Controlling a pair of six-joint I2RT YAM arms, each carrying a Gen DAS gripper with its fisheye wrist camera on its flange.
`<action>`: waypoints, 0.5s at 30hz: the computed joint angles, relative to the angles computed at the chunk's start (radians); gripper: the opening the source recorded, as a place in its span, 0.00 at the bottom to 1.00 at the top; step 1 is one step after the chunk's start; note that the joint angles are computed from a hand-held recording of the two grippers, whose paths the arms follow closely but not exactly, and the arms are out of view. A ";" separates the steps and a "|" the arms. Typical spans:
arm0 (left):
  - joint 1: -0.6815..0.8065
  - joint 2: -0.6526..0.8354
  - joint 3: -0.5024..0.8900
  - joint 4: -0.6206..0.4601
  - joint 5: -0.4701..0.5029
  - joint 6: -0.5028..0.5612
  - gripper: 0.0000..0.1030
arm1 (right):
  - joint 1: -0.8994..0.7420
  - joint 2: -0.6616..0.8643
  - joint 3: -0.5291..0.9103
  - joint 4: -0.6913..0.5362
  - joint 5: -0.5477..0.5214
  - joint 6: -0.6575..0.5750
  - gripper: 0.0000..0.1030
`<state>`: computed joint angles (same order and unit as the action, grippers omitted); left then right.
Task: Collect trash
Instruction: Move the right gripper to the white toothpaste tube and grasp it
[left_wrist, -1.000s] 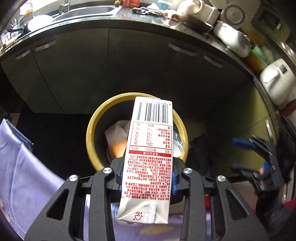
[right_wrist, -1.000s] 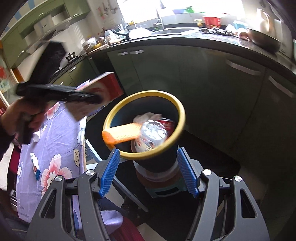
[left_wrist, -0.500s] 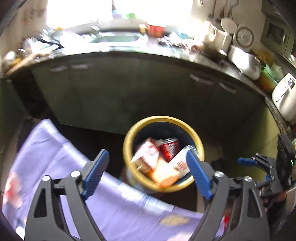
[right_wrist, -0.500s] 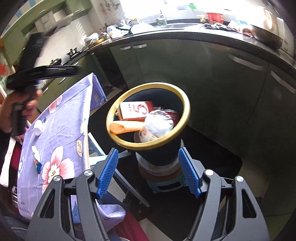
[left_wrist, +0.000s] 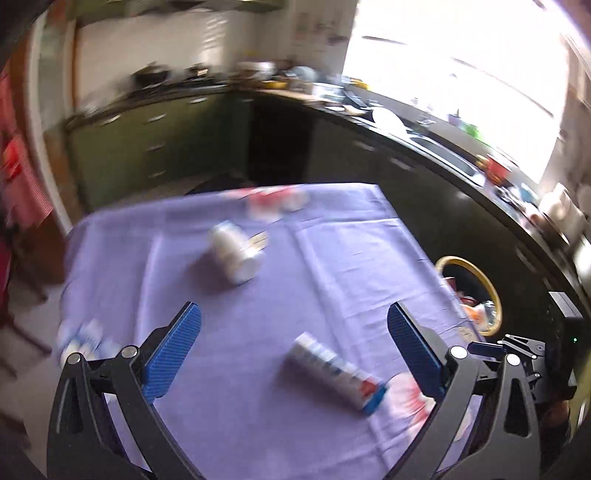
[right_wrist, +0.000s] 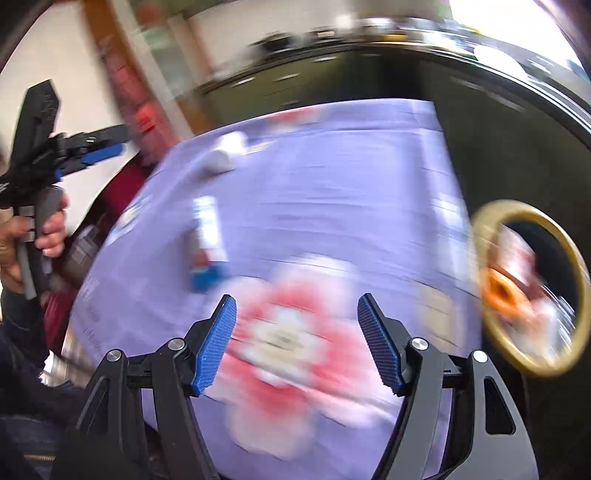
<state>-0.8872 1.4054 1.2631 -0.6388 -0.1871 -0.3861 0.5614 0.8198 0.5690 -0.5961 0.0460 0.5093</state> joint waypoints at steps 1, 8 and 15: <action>0.029 -0.060 -0.066 -0.002 0.003 -0.011 0.93 | 0.045 0.090 0.027 0.061 0.006 -0.010 0.65; 0.147 -0.301 -0.320 -0.009 -0.013 -0.017 0.93 | 0.167 0.504 0.220 0.203 0.044 -0.065 0.60; 0.185 -0.378 -0.425 0.007 0.052 -0.014 0.93 | 0.156 0.656 0.312 0.178 0.065 -0.090 0.53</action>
